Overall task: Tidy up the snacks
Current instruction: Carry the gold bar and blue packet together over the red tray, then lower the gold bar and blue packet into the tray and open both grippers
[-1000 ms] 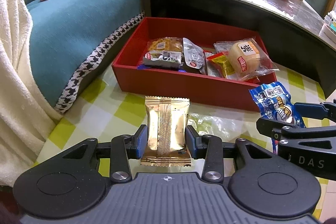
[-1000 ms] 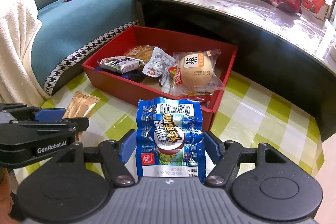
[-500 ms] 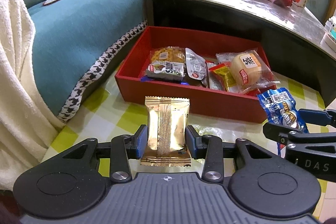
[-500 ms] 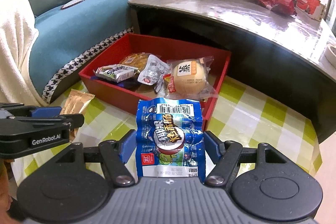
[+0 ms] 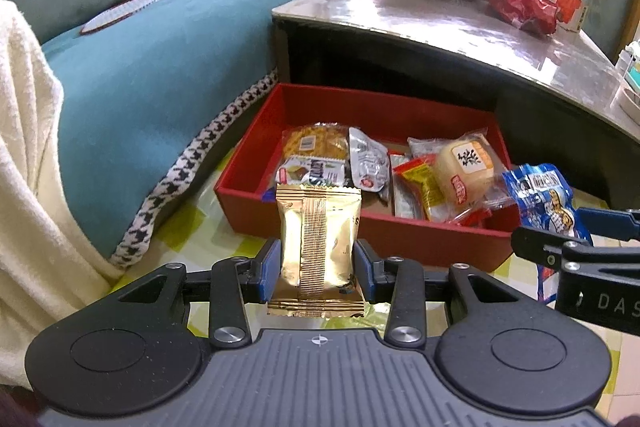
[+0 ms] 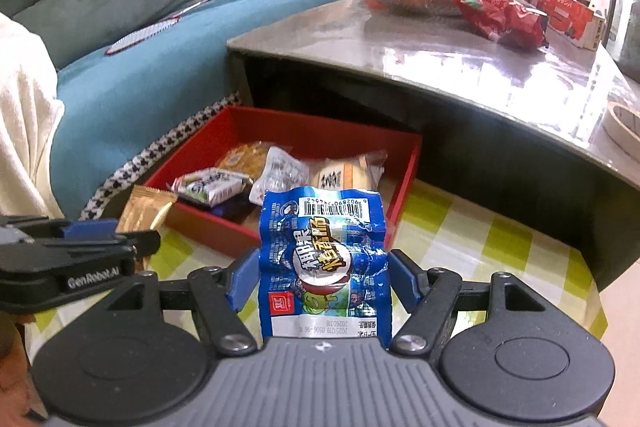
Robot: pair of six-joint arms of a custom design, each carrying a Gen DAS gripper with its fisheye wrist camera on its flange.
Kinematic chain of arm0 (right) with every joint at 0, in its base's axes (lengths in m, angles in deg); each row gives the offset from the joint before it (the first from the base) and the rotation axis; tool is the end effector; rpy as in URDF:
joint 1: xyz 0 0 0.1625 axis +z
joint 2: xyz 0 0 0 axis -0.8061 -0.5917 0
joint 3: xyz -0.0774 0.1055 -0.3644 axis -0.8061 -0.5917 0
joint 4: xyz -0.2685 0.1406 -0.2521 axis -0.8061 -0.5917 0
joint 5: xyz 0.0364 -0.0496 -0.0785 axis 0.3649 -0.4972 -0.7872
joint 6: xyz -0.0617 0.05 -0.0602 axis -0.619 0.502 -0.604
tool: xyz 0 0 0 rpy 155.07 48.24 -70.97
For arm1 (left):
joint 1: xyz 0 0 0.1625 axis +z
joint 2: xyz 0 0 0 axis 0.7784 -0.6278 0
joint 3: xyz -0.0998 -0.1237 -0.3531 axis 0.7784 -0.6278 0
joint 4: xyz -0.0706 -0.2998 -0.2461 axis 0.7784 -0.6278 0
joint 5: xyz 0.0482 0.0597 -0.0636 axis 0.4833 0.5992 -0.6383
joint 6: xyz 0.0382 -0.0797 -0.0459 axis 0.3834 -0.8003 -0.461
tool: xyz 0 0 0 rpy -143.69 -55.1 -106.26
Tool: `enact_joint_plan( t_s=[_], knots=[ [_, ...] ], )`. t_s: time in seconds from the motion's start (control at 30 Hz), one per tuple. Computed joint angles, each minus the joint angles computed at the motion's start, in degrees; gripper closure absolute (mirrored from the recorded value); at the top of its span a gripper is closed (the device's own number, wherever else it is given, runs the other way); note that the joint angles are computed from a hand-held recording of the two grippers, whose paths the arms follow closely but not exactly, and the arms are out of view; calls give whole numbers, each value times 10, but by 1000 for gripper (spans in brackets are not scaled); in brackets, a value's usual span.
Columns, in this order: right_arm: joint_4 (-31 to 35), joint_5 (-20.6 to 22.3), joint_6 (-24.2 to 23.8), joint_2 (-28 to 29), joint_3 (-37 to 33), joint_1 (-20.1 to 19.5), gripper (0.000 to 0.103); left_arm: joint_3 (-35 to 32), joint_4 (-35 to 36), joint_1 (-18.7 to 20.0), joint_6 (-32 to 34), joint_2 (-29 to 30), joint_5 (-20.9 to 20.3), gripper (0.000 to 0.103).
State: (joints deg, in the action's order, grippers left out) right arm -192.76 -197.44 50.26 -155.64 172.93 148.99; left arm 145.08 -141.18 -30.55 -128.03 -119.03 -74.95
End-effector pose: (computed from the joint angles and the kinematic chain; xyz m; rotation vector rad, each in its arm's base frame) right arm 0.1163 -0.3385 0.2413 0.4186 -2.3278 0.8902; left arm -0.3348 -0.3516 0.0316 0.4389 2.2325 -0.7747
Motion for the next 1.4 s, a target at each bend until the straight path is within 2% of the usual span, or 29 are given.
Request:
enact_joint_plan(
  t_s=[0.47,0.67,0.77,0.87,0.93,0.97,1.03,1.13,1.23,1.3,1.4],
  knots=[
    [-17,14,-3,22,-36,-12,32,-45,-33,28,45,31,40,55],
    [-21,13,-5,56,-64,-21,32,-74,-49,50,76,59,51,55],
    [-11,17,2,63,-71,-32,32,-81,-55,65,87,64,28,55],
    [2,21,5,62,-71,-36,32,-56,-43,70,82,37,-25,52],
    [6,20,3,64,-69,-34,32,-41,-25,77,60,27,-64,43],
    [8,18,2,65,-68,-32,32,-41,-3,82,42,30,-73,41],
    [10,17,0,66,-64,-28,32,-51,32,98,9,47,-85,44],
    [14,15,-4,65,-57,-26,32,-66,14,133,-5,68,-125,46],
    [18,14,-5,59,-53,-28,32,-79,28,138,-11,88,-106,50],
    [20,16,-3,57,-55,-30,32,-75,27,135,-10,82,-112,56],
    [18,16,-2,57,-56,-28,32,-59,21,124,-11,66,-118,57]
  ],
)
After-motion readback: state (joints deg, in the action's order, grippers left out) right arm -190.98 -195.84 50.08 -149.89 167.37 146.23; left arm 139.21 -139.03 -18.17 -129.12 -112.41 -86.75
